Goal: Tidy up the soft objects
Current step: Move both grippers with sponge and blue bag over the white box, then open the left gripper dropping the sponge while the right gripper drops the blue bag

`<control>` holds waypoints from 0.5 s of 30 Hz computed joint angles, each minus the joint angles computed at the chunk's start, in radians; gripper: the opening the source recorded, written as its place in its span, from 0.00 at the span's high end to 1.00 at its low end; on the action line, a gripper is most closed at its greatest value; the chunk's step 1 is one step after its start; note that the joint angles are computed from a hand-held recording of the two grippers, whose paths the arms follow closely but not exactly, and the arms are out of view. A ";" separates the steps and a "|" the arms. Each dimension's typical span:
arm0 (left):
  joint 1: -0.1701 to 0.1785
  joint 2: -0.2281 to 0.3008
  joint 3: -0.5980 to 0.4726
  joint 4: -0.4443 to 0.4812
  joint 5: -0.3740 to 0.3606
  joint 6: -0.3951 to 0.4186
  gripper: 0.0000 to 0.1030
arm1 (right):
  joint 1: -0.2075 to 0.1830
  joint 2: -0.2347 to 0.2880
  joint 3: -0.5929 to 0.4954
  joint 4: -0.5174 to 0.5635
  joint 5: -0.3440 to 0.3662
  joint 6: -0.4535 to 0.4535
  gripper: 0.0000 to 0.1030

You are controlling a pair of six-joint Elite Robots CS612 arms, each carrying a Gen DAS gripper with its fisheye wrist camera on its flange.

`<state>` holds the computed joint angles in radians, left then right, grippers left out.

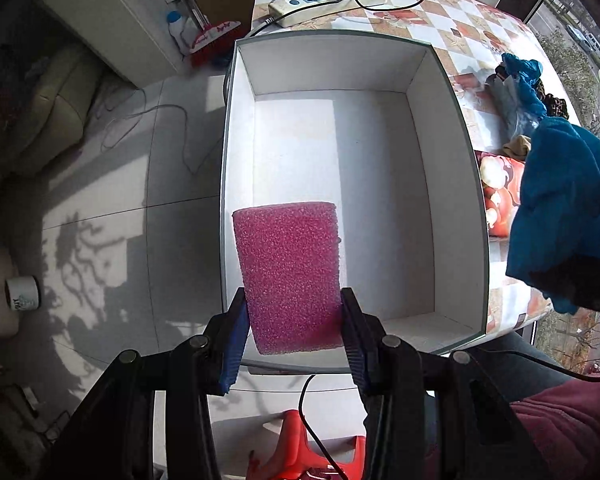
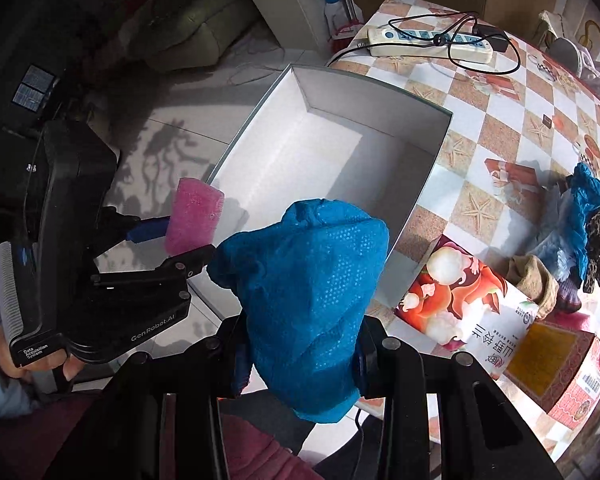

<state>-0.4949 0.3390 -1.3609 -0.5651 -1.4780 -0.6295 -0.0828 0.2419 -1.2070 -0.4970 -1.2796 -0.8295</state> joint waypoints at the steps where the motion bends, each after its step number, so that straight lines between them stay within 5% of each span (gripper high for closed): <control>1: 0.002 0.004 -0.004 -0.001 -0.004 0.002 0.54 | 0.003 0.000 0.000 0.002 -0.005 -0.003 0.62; 15: 0.005 0.025 -0.016 -0.035 -0.037 0.021 0.51 | 0.023 0.002 0.016 0.023 -0.066 -0.043 0.59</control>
<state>-0.4895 0.3636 -1.3770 -0.5996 -1.5152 -0.6088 -0.0601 0.2443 -1.1909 -0.4740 -1.3452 -0.8729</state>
